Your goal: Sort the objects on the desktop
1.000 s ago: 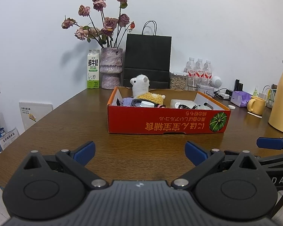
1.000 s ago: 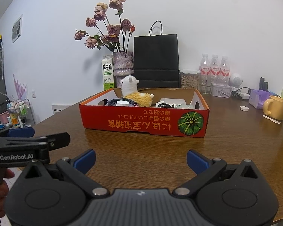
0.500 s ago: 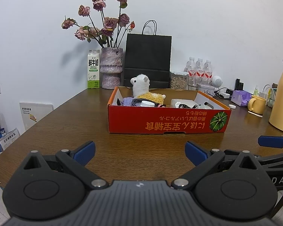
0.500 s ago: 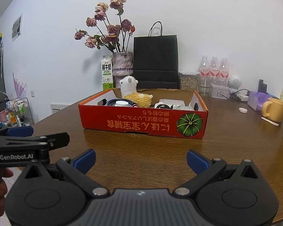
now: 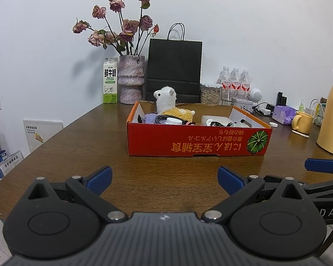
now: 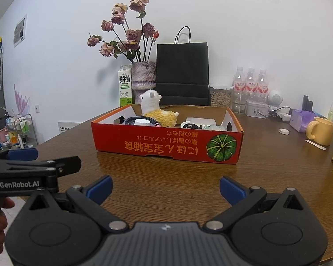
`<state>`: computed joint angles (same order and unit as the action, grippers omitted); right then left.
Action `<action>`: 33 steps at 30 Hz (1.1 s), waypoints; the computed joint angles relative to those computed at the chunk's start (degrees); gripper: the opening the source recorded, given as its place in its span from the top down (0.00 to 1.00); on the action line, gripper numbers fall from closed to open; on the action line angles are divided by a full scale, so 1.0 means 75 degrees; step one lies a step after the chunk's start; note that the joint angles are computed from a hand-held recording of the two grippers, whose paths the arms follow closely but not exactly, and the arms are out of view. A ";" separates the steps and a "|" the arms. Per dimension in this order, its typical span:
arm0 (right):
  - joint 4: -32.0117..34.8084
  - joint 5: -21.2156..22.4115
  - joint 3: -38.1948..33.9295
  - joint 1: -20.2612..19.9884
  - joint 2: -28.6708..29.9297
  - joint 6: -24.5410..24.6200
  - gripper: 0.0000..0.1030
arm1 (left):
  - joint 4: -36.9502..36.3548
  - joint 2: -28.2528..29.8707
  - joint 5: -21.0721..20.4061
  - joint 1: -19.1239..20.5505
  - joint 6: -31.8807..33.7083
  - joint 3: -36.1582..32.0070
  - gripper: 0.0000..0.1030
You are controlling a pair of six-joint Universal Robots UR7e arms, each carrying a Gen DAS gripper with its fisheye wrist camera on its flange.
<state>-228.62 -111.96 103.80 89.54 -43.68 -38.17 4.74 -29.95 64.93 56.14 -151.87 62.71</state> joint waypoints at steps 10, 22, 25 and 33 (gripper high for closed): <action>-0.0056 0.0086 0.0030 -0.0009 -0.0002 -0.0081 0.03 | -0.0017 -0.0005 -0.0009 0.0003 0.0002 0.0026 0.00; -0.0061 0.0078 0.0014 -0.0007 0.0009 -0.0093 0.03 | -0.0007 -0.0016 0.0005 0.0023 -0.0029 0.0059 0.00; -0.0066 0.0066 0.0010 -0.0006 0.0014 -0.0099 0.03 | -0.0005 -0.0026 -0.0018 0.0013 -0.0035 0.0084 0.00; -0.0084 0.0038 0.0010 0.0006 0.0022 -0.0100 0.02 | 0.0012 -0.0008 -0.0043 0.0000 -0.0034 0.0053 0.00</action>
